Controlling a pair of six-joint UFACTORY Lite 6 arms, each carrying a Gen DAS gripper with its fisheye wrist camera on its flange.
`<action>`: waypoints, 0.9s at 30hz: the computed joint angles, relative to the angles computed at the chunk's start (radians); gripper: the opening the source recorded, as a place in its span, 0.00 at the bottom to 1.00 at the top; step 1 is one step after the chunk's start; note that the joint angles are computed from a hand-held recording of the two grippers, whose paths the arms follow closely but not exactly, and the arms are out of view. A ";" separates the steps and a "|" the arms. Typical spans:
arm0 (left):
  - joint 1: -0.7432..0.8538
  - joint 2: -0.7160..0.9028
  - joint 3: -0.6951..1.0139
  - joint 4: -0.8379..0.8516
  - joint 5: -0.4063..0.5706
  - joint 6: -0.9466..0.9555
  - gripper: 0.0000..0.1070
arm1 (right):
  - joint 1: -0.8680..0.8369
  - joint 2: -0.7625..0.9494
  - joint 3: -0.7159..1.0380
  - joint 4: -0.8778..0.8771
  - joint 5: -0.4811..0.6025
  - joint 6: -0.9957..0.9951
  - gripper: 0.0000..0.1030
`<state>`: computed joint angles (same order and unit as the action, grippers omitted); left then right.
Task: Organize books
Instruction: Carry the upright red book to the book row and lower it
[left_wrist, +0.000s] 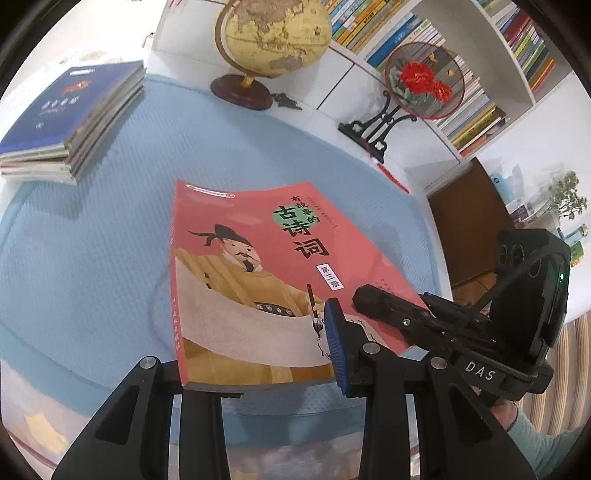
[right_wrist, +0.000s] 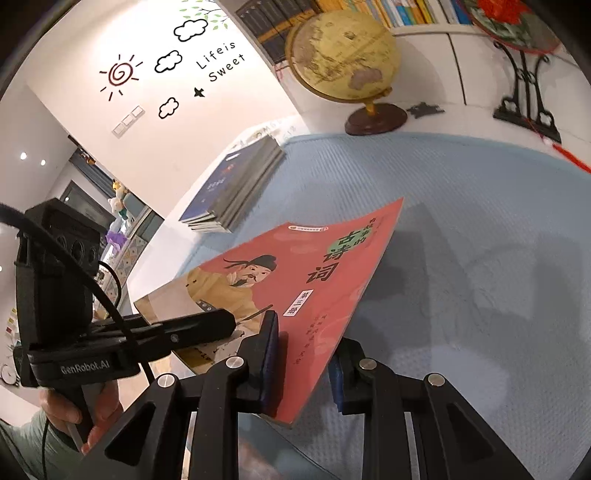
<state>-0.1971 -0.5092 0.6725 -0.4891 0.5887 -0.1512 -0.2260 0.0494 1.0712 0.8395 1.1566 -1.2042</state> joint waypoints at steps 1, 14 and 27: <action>0.031 -0.006 0.008 -0.017 0.020 0.042 0.28 | 0.022 -0.019 -0.003 0.008 -0.012 0.015 0.23; 0.671 0.128 0.304 -0.295 0.362 0.722 0.28 | 0.438 0.043 0.273 0.105 -0.241 0.292 0.23; 1.061 0.800 0.795 -0.339 0.461 1.085 0.28 | 0.871 0.789 1.127 -0.167 -0.403 0.823 0.26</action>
